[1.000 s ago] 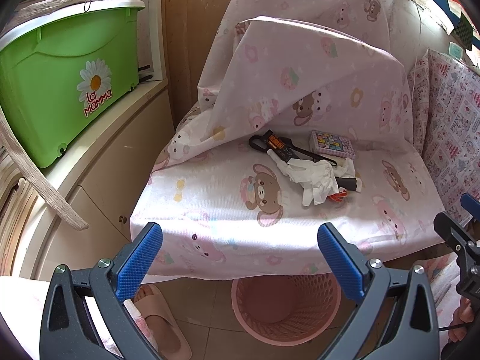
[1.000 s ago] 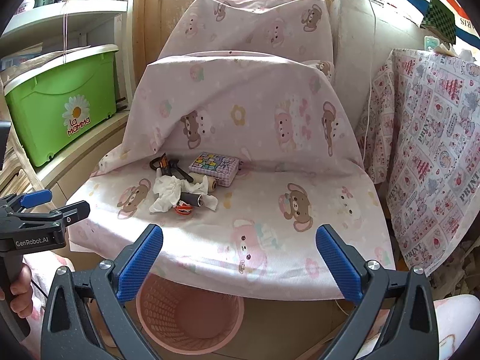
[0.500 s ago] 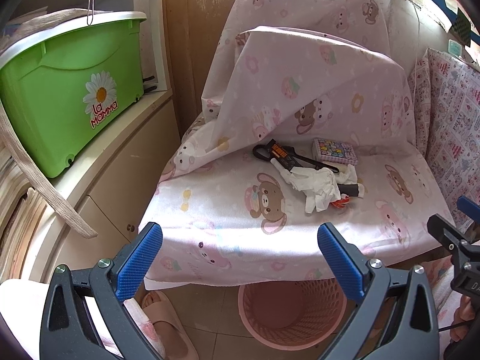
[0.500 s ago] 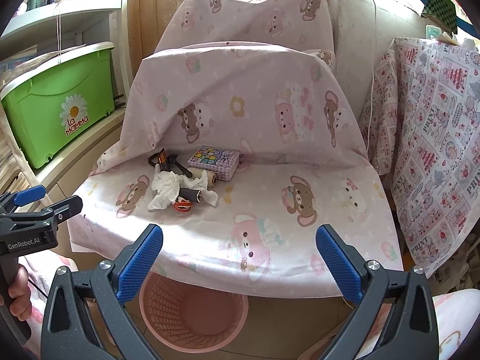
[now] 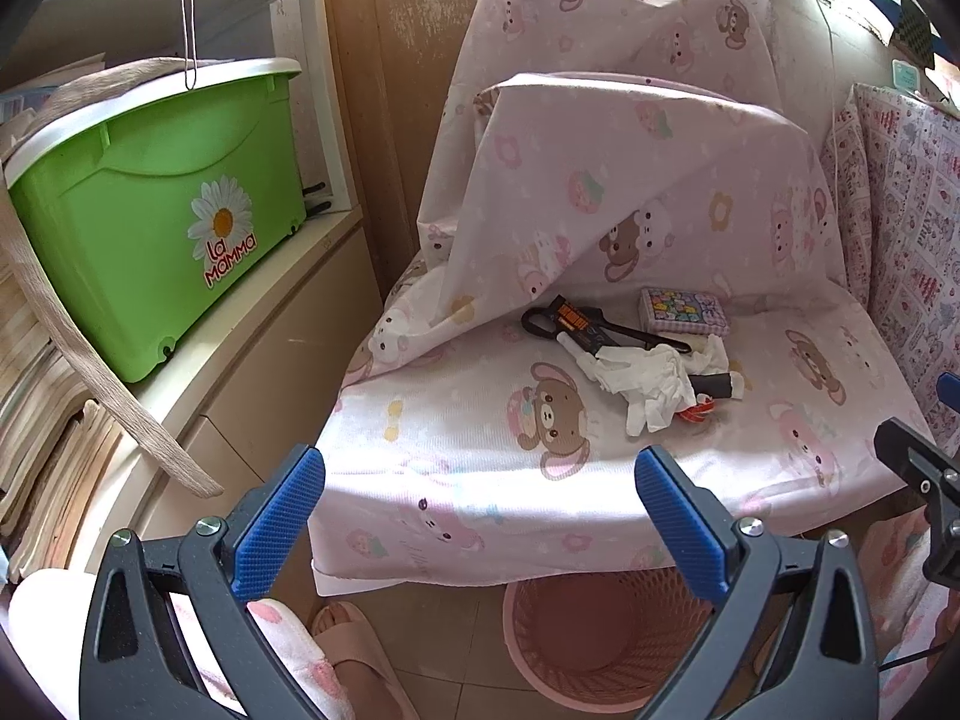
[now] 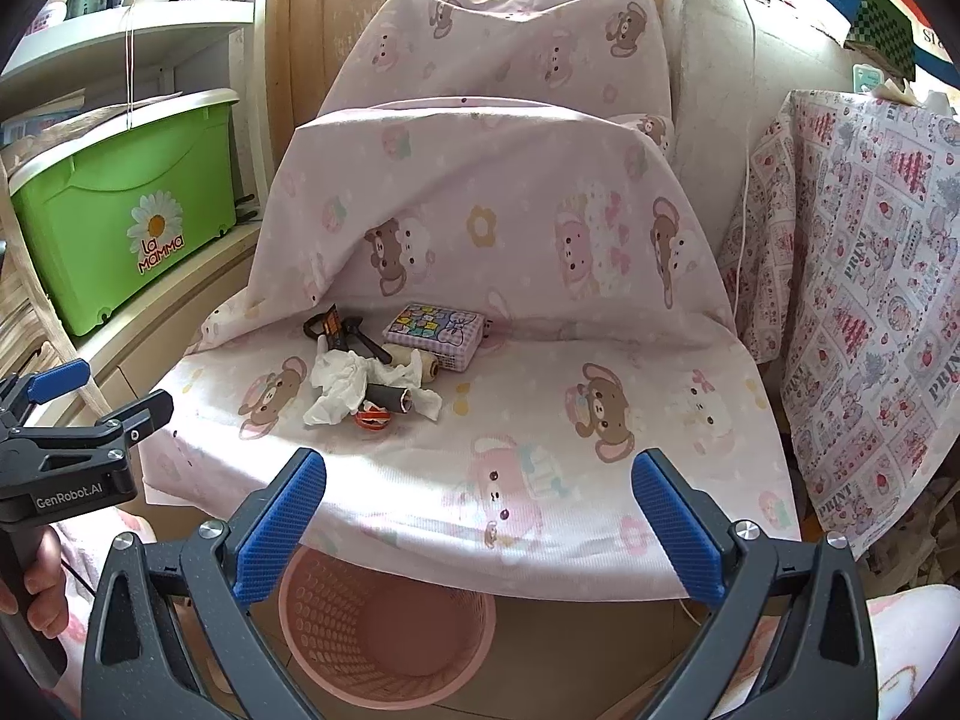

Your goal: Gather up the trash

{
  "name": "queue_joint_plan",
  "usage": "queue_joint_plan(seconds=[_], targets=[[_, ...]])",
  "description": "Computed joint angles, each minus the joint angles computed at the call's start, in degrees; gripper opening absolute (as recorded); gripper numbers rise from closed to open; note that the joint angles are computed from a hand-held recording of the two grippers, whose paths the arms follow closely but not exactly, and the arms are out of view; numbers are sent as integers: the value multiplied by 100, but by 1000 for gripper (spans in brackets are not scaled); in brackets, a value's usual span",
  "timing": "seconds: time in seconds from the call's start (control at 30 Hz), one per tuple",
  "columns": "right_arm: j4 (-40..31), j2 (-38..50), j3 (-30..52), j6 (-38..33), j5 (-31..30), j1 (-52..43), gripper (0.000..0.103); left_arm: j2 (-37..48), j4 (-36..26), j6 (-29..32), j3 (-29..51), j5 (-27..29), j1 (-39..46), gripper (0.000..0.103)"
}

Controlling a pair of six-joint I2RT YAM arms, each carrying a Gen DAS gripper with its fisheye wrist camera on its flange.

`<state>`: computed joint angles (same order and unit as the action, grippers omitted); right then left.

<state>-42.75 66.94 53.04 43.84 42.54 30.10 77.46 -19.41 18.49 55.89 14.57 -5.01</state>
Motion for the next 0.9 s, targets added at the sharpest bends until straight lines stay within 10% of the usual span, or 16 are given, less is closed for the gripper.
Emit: queue_joint_plan(seconds=[0.9], targets=[[-99,63,50,181,101,-105,103,-75,35,-125,17,248,148,102]])
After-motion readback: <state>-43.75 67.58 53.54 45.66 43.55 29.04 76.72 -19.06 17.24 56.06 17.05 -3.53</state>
